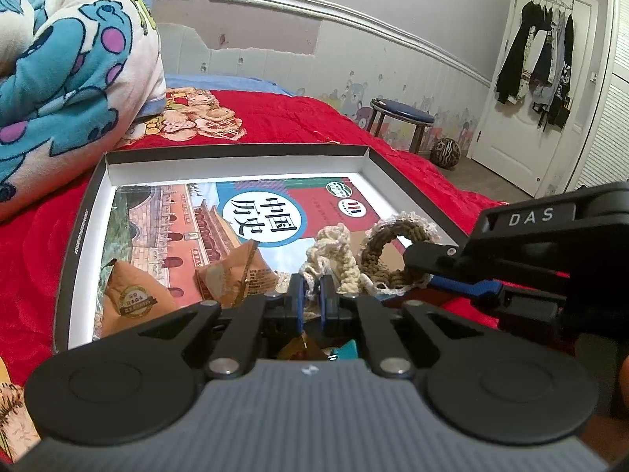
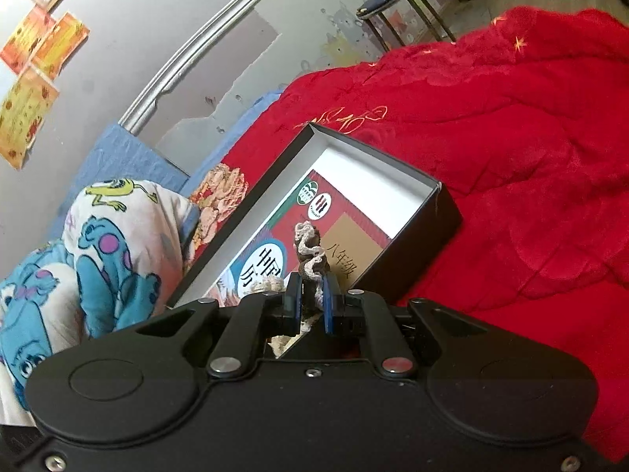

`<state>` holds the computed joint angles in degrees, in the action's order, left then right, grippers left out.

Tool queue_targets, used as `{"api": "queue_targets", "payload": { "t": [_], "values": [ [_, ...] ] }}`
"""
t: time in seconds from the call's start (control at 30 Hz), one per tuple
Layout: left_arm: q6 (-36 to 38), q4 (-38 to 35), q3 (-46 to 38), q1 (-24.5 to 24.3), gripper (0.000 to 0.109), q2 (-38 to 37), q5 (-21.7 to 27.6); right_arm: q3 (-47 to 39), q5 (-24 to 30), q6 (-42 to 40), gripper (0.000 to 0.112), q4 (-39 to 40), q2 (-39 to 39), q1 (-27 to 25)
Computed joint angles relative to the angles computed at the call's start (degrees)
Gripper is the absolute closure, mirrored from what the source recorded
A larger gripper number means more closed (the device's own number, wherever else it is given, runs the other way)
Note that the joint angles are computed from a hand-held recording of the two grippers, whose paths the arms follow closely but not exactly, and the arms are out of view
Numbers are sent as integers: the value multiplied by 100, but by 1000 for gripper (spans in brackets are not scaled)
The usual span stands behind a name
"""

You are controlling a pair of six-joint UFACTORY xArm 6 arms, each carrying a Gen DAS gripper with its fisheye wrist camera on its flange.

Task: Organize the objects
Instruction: 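Lower both scrunchies onto the textbook in the box and open both tools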

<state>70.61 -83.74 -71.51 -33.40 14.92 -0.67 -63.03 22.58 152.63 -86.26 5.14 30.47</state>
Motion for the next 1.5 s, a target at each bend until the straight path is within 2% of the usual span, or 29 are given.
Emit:
{"api": "queue_targets", "payload": {
  "t": [0.17, 0.37, 0.53, 0.97, 1.23, 1.37, 1.5],
  "values": [
    [-887, 957, 158, 41, 98, -64, 70, 96, -144, 1141, 101, -891, -85, -68],
    [-1193, 1231, 207, 86, 95, -92, 152, 137, -123, 1194, 101, -929, -116, -60],
    [-1011, 1130, 243, 86, 95, -156, 201, 122, -140, 1417, 101, -1201, -148, -35],
    [-760, 756, 132, 102, 94, -76, 263, 66, -95, 855, 100, -752, -62, -19],
    [-1230, 1190, 165, 232, 94, -114, 547, 39, -45, 491, 100, -436, -31, 10],
    [-1382, 1331, 188, 255, 79, -137, 604, 22, -11, 428, 100, -429, -23, 31],
    [-1191, 1216, 174, 265, 79, -146, 666, 9, 70, 466, 100, -527, -29, 74]
  ]
}}
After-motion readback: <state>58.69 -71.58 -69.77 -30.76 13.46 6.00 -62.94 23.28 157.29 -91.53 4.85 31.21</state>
